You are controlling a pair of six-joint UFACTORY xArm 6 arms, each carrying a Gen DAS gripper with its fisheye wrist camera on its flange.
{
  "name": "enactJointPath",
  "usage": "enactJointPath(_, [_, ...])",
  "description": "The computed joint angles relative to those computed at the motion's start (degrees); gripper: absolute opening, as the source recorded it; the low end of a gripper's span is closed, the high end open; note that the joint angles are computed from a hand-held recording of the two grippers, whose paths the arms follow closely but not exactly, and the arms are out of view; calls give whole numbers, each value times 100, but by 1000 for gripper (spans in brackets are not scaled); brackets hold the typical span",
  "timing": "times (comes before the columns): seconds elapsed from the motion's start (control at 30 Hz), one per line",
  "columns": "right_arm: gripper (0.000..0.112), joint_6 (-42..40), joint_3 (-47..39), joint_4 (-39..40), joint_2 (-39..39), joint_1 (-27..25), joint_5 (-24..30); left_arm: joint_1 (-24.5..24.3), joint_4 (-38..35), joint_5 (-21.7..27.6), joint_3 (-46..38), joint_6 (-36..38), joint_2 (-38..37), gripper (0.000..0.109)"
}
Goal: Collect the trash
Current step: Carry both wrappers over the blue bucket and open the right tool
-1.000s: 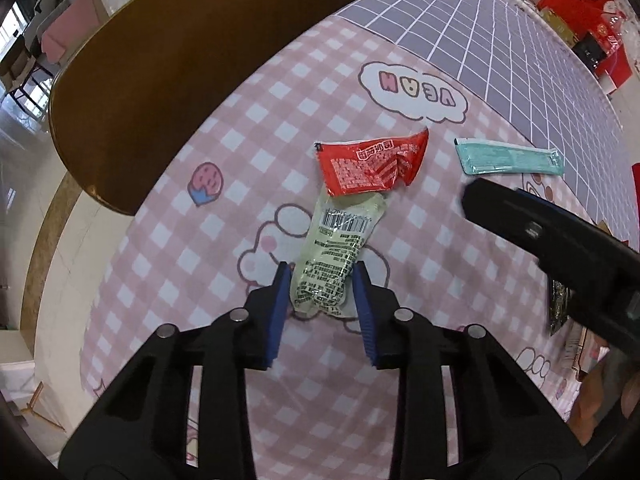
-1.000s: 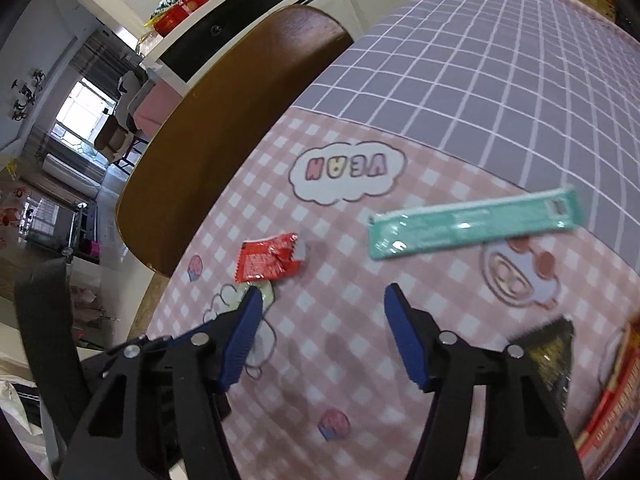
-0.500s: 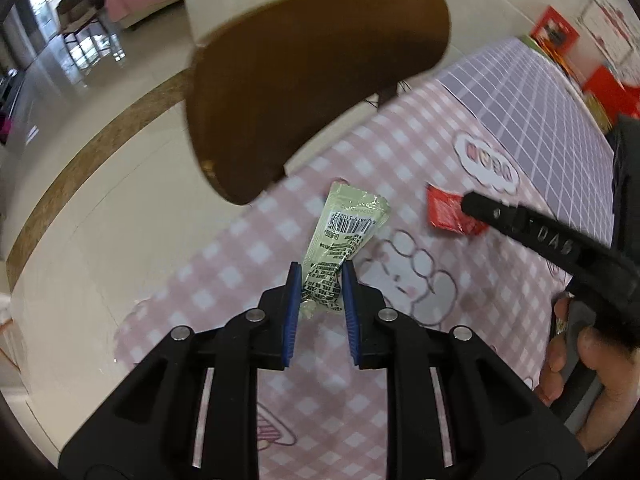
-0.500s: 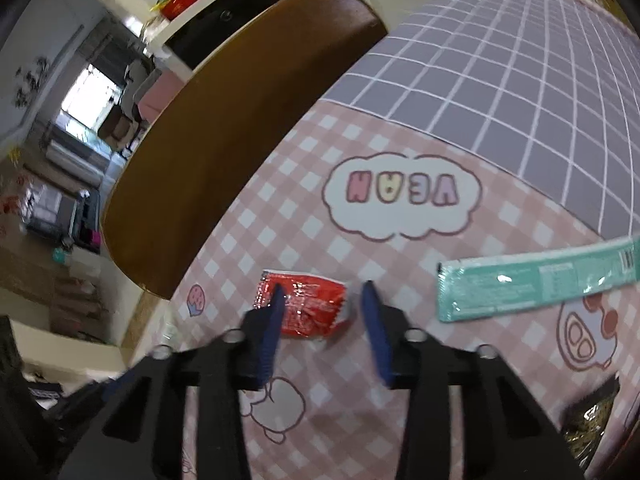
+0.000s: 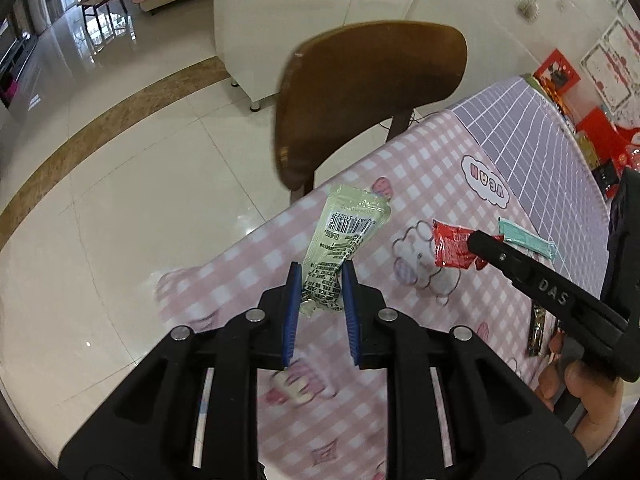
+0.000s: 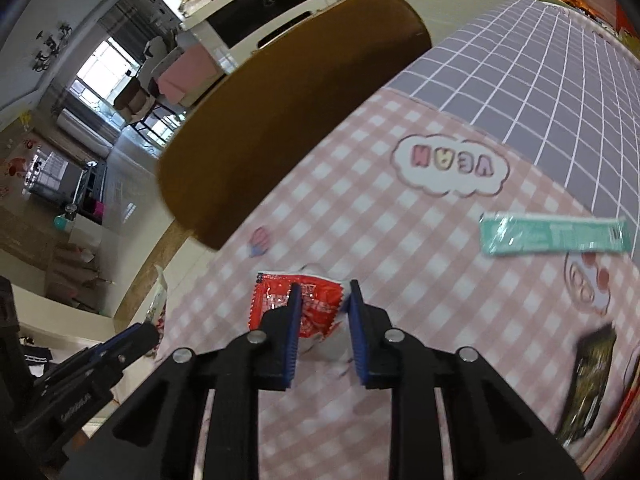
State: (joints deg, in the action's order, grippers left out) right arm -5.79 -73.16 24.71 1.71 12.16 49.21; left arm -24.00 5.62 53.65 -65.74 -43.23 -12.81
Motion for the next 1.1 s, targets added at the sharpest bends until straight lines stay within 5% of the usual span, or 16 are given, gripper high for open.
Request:
enactJointPath(0.37, [22,562,986,-80,-1216,1324,74,357,-68,667,1834,-70,-2587,20])
enactJointPath(0.7, [22,1519,1495,-222,-1661,3060,-16,1252,-224,2553,2861,166,-5371,20])
enactJointPath(0.9, [22,2106,1474,-558,-1645,3825,-55,2616,-818,3431,3000,1211,-6329,20])
enactJointPath(1.1, [22,2591,1260,-874,-1473,4320,-23,4630,-1727,4154,2952,2878,-6698,20])
